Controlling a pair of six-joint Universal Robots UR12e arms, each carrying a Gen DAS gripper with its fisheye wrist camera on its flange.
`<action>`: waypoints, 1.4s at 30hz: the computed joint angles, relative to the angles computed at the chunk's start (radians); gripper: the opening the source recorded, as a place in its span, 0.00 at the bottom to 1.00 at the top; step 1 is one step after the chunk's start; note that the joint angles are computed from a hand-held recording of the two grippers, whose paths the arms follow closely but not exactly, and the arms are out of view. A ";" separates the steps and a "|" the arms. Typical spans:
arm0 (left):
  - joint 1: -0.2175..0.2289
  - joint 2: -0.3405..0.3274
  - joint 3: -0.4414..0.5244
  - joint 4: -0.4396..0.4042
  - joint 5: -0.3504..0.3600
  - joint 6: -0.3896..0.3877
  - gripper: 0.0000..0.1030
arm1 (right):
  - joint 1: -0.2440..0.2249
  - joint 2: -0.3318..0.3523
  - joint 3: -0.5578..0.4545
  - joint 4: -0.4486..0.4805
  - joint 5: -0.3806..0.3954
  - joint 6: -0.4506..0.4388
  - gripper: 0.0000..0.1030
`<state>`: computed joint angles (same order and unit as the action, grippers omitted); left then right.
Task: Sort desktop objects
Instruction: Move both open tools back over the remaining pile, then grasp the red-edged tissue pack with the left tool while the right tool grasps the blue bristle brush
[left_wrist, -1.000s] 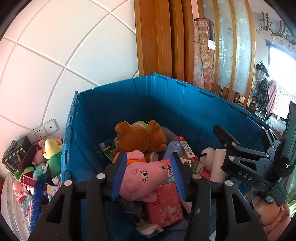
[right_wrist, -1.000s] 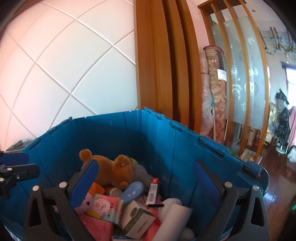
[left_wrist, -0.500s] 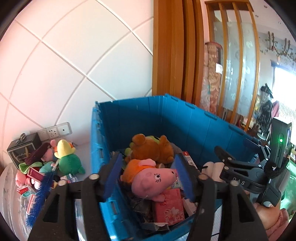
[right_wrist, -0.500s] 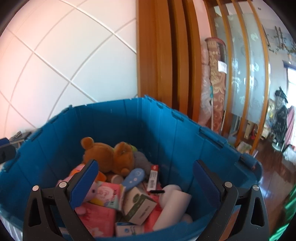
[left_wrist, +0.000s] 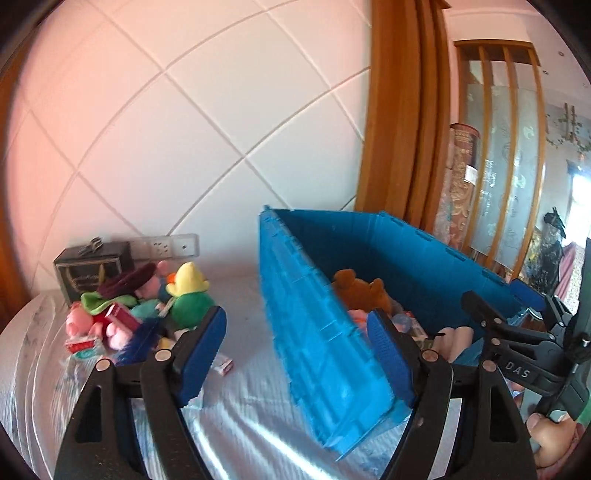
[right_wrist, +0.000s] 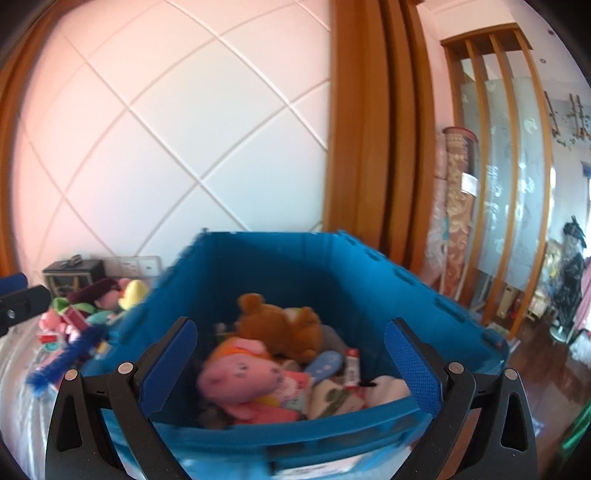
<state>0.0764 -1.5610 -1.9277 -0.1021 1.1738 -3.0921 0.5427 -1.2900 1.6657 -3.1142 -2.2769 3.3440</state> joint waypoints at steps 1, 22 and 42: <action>0.015 0.008 -0.005 -0.023 -0.009 0.005 0.76 | 0.010 0.007 -0.011 0.002 0.000 -0.006 1.00; 0.274 0.007 -0.092 -0.105 0.195 0.043 0.76 | 0.135 0.192 -0.263 0.082 0.189 -0.123 1.00; 0.299 -0.260 0.099 -0.283 0.319 0.063 0.76 | 0.070 0.373 -0.483 0.467 0.414 -0.036 1.00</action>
<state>0.3755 -1.8211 -1.8288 -0.3854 1.4931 -3.0288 0.6127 -0.9170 1.1828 -2.6473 -1.8631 3.3083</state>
